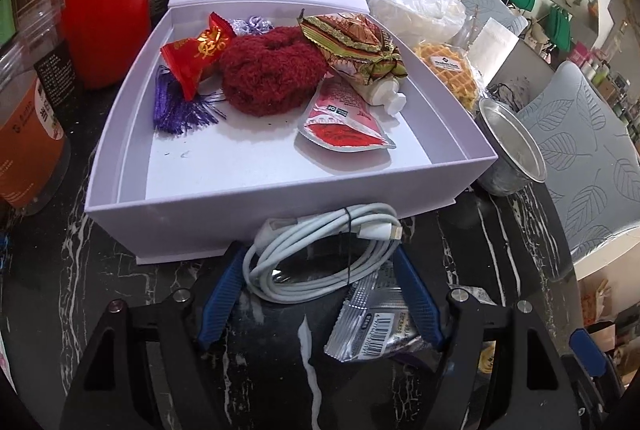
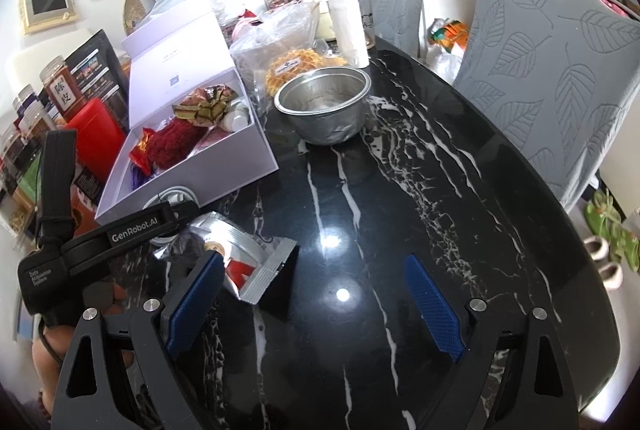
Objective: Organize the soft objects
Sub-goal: 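Reach the left tool to the white cable while the right tool approaches the silver foil packet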
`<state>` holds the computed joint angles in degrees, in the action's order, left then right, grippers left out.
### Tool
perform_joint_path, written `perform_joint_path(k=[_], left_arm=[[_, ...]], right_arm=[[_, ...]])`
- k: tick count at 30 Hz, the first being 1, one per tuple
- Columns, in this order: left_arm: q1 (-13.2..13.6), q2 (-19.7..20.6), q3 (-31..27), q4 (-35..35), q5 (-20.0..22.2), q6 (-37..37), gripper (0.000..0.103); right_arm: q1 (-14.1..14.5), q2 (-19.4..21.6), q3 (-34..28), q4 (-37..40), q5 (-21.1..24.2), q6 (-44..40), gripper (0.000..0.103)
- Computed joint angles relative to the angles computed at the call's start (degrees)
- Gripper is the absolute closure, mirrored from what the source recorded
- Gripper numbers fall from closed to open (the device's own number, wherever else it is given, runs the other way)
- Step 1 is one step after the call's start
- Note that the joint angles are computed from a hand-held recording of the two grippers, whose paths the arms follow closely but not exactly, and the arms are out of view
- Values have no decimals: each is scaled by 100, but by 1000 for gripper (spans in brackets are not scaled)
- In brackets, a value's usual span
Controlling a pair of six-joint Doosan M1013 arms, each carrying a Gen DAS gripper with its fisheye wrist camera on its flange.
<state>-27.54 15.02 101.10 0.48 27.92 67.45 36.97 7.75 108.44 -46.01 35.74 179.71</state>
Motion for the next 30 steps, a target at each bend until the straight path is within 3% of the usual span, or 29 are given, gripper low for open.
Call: perform_joint_path(k=[1, 3, 8, 17, 30], left_arm=[[-8, -13, 22, 90, -23, -101, 35], [-7, -40, 61, 166, -52, -120, 56], [91, -108, 169, -451, -144, 592, 60], [240, -301, 372, -923, -288, 1108, 62], [425, -720, 704, -219, -658, 627, 62]], right_arm=[[4, 2, -2, -3, 18, 5, 10], [9, 3, -4, -19, 42, 12, 11], [-1, -12, 18, -76, -31, 104, 10], [47, -1, -16, -125, -128, 83, 11], [37, 219, -221, 184, -545, -358, 10]])
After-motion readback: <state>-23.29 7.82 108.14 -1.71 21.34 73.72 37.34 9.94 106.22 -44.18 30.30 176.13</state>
